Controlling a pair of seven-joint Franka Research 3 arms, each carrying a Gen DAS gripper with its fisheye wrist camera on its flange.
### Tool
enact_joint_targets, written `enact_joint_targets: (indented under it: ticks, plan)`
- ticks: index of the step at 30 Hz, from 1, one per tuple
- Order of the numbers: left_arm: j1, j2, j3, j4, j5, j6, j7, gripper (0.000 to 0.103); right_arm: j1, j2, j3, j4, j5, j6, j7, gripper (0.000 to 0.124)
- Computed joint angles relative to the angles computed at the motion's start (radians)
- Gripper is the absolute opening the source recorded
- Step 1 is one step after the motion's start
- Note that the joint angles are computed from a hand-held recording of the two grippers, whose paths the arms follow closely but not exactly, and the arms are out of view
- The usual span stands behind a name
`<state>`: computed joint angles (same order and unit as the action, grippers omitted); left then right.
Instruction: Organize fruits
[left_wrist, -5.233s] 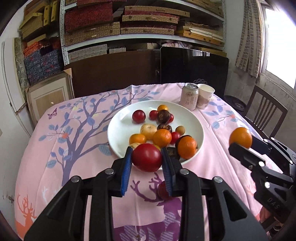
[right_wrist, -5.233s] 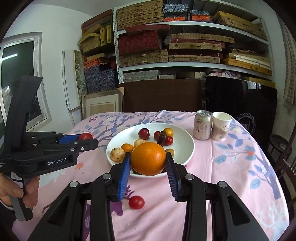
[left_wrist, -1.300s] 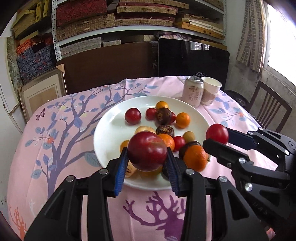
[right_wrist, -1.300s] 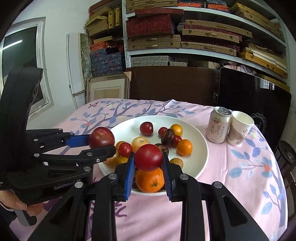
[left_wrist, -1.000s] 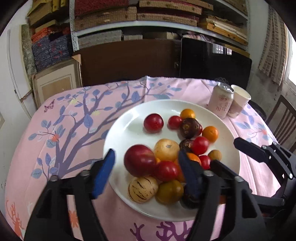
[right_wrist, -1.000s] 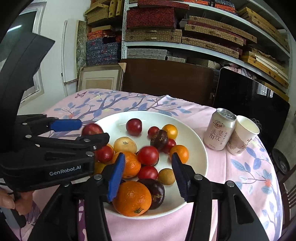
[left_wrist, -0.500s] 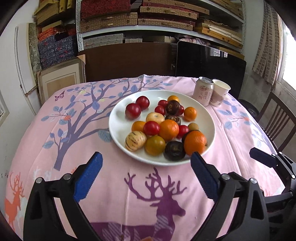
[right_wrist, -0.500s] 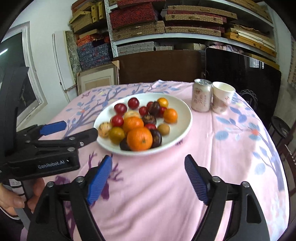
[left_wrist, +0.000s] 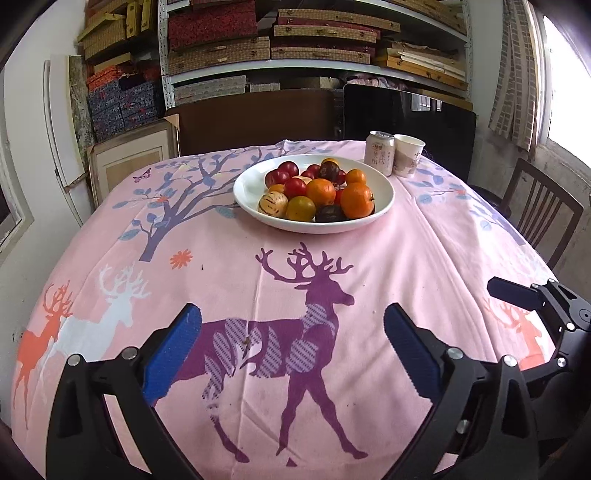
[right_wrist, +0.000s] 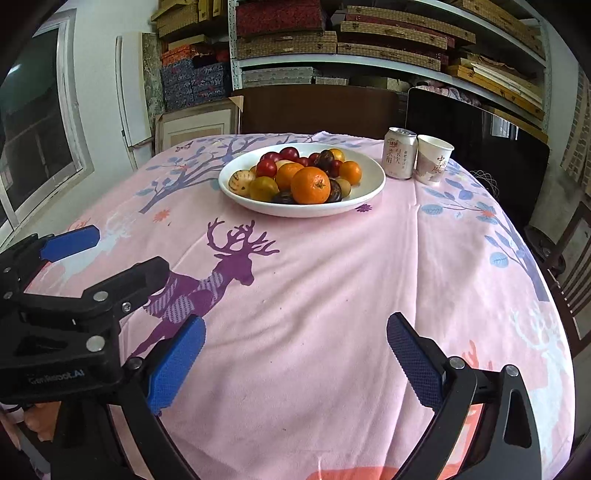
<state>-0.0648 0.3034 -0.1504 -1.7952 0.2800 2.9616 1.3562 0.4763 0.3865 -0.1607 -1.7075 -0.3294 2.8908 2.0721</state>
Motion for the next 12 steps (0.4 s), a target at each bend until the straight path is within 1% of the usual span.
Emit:
enact_joint_targets:
  ticks: [2,5,7,10,12]
  plan:
    - [0.035,-0.011,-0.036,-0.016,-0.049,-0.013,0.042,0.098,-0.004,-0.007,0.006,-0.015,0.010,0.004,0.000,0.099]
    - [0.058,-0.017,-0.056,-0.026,-0.102,-0.034,0.086,0.098,0.002,-0.010,0.003,-0.023,0.009,-0.011,0.008,0.099]
    - [0.032,-0.016,-0.021,-0.024,-0.080,-0.047,0.050,0.098,-0.001,-0.009,0.005,-0.021,0.006,-0.022,0.007,0.099]
    - [0.018,-0.006,0.001,-0.012,-0.060,-0.071,0.015,0.098,-0.019,-0.003,0.025,-0.014,0.026,-0.040,-0.009,0.099]
    - [0.015,-0.002,0.010,-0.015,-0.046,-0.072,-0.003,0.098,-0.031,0.002,0.040,-0.011,0.049,-0.051,-0.025,0.099]
